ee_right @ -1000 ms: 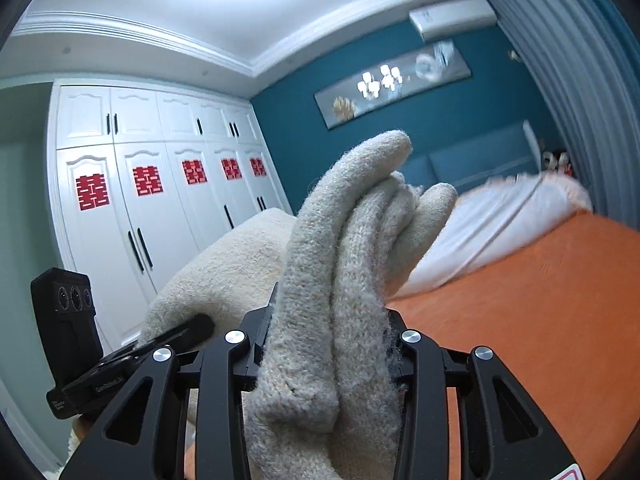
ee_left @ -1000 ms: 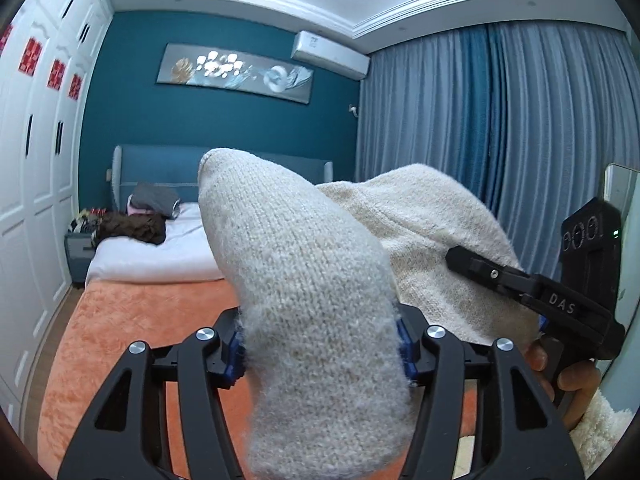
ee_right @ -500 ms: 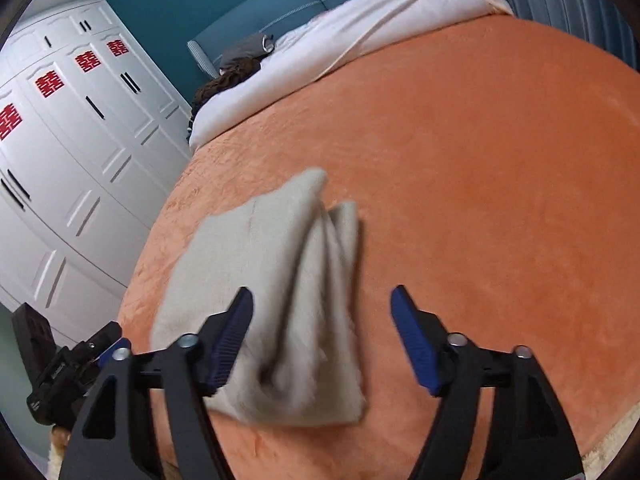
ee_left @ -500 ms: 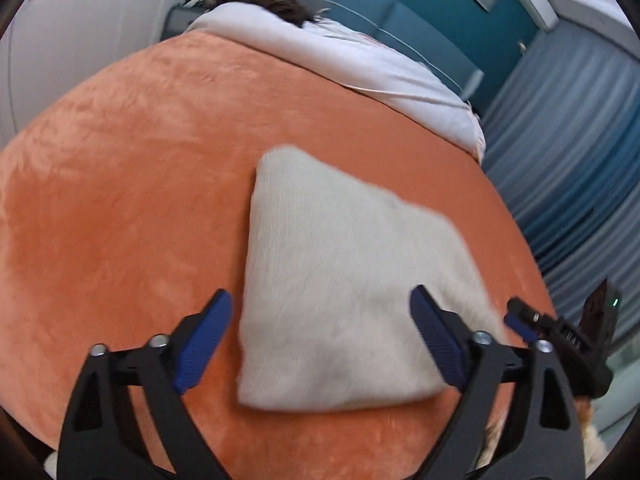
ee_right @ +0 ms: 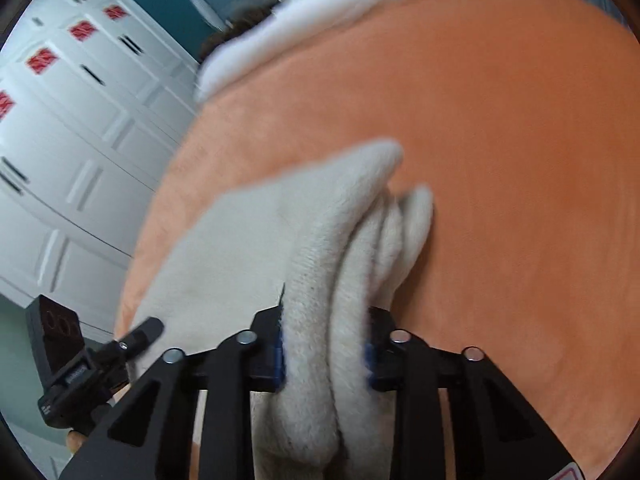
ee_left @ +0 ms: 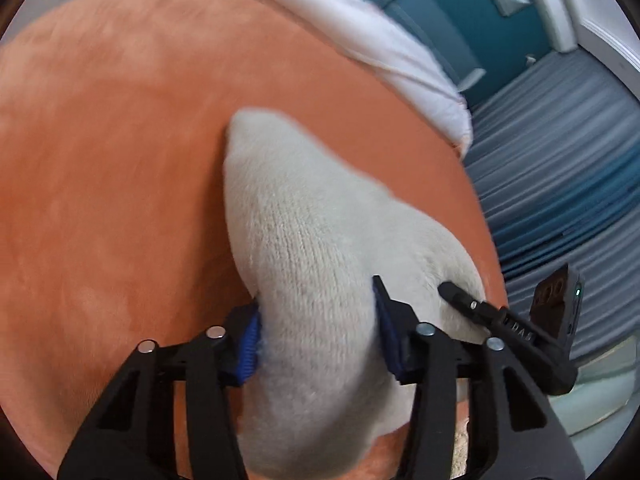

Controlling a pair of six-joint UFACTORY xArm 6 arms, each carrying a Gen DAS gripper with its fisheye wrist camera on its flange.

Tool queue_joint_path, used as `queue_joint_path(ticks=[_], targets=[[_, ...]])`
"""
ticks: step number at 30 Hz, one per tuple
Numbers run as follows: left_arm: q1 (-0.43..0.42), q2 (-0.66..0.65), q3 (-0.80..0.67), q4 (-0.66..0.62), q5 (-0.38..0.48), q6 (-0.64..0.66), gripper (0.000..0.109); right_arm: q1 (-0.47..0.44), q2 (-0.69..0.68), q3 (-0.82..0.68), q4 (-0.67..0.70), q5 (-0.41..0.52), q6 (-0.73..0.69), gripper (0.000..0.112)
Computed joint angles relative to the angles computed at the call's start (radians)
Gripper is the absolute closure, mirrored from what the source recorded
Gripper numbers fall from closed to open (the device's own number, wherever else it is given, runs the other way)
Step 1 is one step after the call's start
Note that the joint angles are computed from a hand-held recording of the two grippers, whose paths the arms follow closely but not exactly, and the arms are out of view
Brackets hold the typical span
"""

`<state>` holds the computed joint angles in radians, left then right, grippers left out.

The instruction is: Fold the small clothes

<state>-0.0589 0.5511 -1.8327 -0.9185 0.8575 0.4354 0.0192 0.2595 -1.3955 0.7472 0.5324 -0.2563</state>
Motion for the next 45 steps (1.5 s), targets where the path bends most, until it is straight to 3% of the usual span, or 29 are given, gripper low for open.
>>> queue_joint_path(ticks=[2, 4, 6, 9, 11, 12, 15, 17, 19, 21, 23, 26, 29, 30, 31, 33, 35, 37, 41, 43, 45], targets=[[-0.011, -0.013, -0.024, -0.044, -0.012, 0.052, 0.063, -0.015, -0.032, -0.014, 0.078, -0.012, -0.075, 0.089], [-0.025, -0.003, -0.049, -0.036, -0.022, 0.060, 0.063, -0.020, -0.038, -0.020, 0.048, -0.049, -0.086, 0.089], [-0.058, 0.024, -0.055, 0.059, -0.075, 0.040, 0.059, -0.036, -0.016, -0.010, -0.061, -0.052, -0.034, 0.087], [-0.090, 0.112, -0.091, 0.265, -0.098, -0.109, 0.056, -0.071, 0.090, -0.044, -0.222, 0.055, 0.116, 0.085], [-0.093, 0.082, -0.028, 0.274, -0.145, -0.124, 0.053, -0.067, 0.048, 0.026, -0.177, -0.004, 0.102, 0.082], [-0.090, 0.047, 0.018, 0.235, -0.167, -0.092, 0.051, -0.058, 0.004, 0.069, -0.187, -0.050, 0.112, 0.082], [-0.090, -0.026, 0.096, 0.278, -0.202, -0.086, 0.051, -0.025, -0.125, 0.181, -0.257, -0.162, 0.135, 0.082], [-0.099, -0.061, 0.144, 0.376, -0.221, -0.126, 0.044, -0.007, -0.169, 0.223, -0.353, -0.168, 0.178, 0.082], [-0.102, -0.095, 0.198, 0.379, -0.227, -0.124, 0.041, -0.004, -0.184, 0.274, -0.418, -0.176, 0.209, 0.082], [-0.080, -0.097, 0.194, 0.215, -0.166, -0.059, 0.023, -0.014, -0.191, 0.299, -0.315, -0.163, 0.176, 0.073], [-0.052, -0.088, 0.187, 0.078, -0.135, -0.039, 0.020, -0.049, -0.196, 0.313, -0.106, -0.138, 0.081, 0.055], [-0.027, 0.002, 0.078, 0.011, -0.085, -0.088, 0.017, -0.091, -0.098, 0.193, 0.090, -0.051, -0.042, 0.048], [-0.002, 0.139, -0.098, -0.038, 0.074, -0.178, 0.021, -0.132, 0.092, -0.037, 0.147, 0.185, -0.033, 0.044], [-0.002, 0.171, -0.142, -0.037, 0.111, -0.205, 0.030, -0.136, 0.141, -0.092, 0.149, 0.245, -0.009, 0.051], [-0.012, 0.185, -0.169, 0.005, 0.111, -0.225, 0.036, -0.130, 0.178, -0.137, 0.121, 0.276, 0.028, 0.073], [-0.028, 0.169, -0.179, 0.026, 0.087, -0.182, 0.056, -0.100, 0.173, -0.160, 0.056, 0.227, 0.031, 0.082], [-0.032, 0.124, -0.164, -0.038, 0.064, -0.089, 0.061, -0.075, 0.121, -0.154, 0.079, 0.149, -0.062, 0.086], [-0.043, 0.072, -0.147, -0.072, 0.029, -0.003, 0.062, -0.072, 0.050, -0.145, 0.174, 0.116, -0.203, 0.089], [-0.063, 0.037, -0.104, -0.119, 0.007, 0.089, 0.061, -0.065, 0.000, -0.107, 0.103, 0.008, -0.251, 0.088], [-0.085, 0.063, -0.068, -0.054, -0.029, 0.056, 0.060, -0.093, 0.038, -0.092, 0.049, 0.030, -0.183, 0.087], [-0.104, 0.103, -0.051, 0.057, -0.058, -0.046, 0.058, -0.127, 0.147, -0.147, -0.063, 0.150, -0.033, 0.086]])
